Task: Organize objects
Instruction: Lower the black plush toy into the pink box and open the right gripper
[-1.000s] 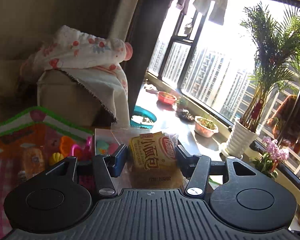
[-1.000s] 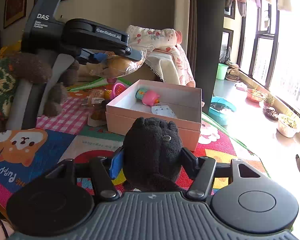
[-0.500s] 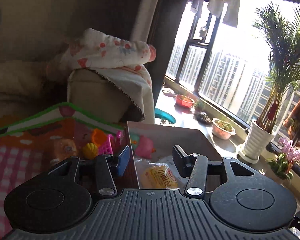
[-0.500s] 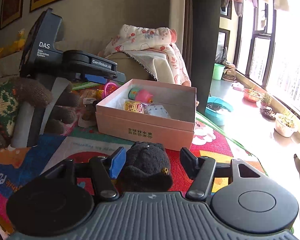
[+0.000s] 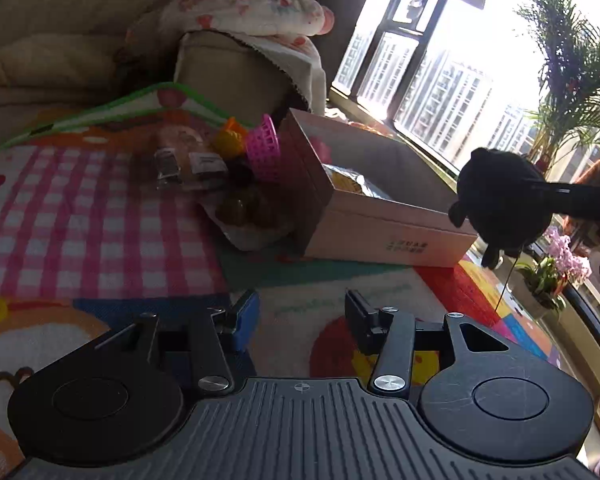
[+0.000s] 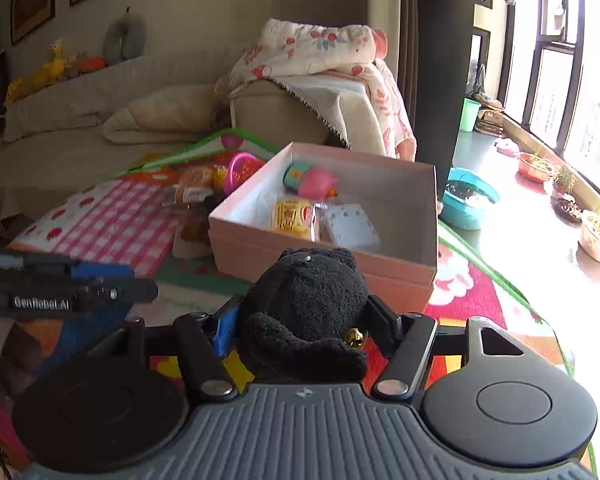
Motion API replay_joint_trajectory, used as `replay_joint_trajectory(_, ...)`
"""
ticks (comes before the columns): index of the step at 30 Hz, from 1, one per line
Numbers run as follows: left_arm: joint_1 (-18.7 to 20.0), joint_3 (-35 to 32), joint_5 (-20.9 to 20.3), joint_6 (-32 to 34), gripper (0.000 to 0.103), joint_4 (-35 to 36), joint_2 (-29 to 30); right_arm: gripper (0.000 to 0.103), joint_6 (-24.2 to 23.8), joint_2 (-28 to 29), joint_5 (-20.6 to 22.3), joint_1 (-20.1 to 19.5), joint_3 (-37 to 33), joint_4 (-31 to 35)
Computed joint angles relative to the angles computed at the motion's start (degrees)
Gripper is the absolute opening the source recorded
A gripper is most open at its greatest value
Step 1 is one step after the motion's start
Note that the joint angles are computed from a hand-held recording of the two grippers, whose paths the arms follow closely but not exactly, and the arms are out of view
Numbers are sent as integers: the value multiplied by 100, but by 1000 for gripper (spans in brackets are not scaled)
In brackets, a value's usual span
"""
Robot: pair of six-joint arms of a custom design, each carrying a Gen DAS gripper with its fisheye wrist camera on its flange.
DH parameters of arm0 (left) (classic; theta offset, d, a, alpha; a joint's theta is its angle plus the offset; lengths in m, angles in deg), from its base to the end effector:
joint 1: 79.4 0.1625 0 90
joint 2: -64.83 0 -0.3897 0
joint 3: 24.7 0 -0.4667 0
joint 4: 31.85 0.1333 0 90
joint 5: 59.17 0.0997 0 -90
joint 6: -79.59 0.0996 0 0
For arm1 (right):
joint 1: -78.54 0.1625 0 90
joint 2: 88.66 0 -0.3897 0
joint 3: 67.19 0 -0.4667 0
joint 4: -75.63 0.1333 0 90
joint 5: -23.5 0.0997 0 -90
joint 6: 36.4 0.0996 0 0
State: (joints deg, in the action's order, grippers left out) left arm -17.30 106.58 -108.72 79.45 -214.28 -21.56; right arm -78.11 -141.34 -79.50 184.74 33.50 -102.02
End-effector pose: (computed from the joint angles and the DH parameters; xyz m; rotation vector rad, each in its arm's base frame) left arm -0.0489 -0.5154 0.2444 0.1961 2.4041 -1.2299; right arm 0.2982 -0.6289 0.1144 1.1849 -2.3659 0.8629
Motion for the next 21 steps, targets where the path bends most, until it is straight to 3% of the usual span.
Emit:
replay_joint_trajectory(4, 74, 32, 5, -105, 52, -55, -36, 64, 16, 523, 158, 194, -872, -584)
replay_joint_trajectory(7, 101, 90, 9, -154, 52, -78, -105, 66, -361, 1271, -35, 289, -1751, -1161)
replay_joint_trajectory(9, 114, 146, 51, -190, 52, -68, -186, 75, -600, 1613, -62, 268, -2216, -1113)
replay_joint_trajectory(11, 144, 190, 72, -187, 52, -81, -262, 82, -407, 1775, -275, 259, -2493, -904)
replay_joint_trajectory(13, 190, 206, 104, -222, 52, -75, -300, 85, -53, 1656, -110, 175, -2415, -644)
replay_joint_trajectory(16, 251, 174, 139, -281, 52, -95, -256, 99, 280, 1458, 44, 70, -2136, -657)
replay_joint_trajectory(21, 255, 146, 63, -258, 52, -180, -155, 103, 88, 1265, -98, -38, -1699, -987)
